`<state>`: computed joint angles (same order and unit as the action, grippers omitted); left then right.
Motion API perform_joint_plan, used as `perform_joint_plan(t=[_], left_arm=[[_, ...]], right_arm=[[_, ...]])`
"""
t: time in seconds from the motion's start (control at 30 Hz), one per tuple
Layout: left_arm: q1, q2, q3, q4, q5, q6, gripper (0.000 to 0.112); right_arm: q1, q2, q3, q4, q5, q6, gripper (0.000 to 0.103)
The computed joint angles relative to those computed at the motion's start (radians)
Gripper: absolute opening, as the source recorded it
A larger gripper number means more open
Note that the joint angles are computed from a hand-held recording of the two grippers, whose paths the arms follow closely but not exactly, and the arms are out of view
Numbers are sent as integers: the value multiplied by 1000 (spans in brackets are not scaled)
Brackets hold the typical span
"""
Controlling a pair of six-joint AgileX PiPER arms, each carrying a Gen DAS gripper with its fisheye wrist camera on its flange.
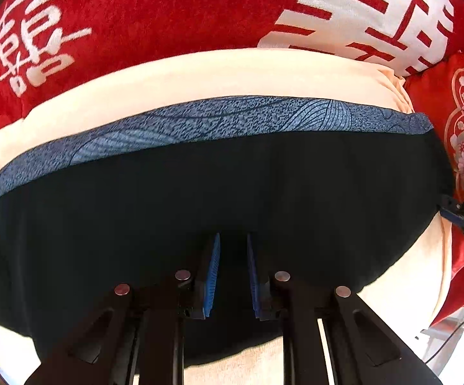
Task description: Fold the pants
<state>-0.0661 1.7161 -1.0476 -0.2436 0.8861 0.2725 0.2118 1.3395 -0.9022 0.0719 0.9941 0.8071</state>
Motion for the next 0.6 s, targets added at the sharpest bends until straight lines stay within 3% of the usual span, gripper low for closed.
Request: perform_joint_plan(t=[0.13, 0.27, 0.43, 0.6], left_arm=[[40, -47, 23, 5, 54, -9, 19], [142, -128, 86, 11, 101, 40, 19], [333, -174, 104, 14, 172, 187, 19], [563, -132, 34, 10, 253, 371, 19]], right_arm=[[56, -55, -2, 60, 29, 19, 48], [198, -32, -31, 155, -7, 24, 48], [390, 90, -88, 305, -166, 28, 48], [606, 252, -180, 437, -351, 64, 48]])
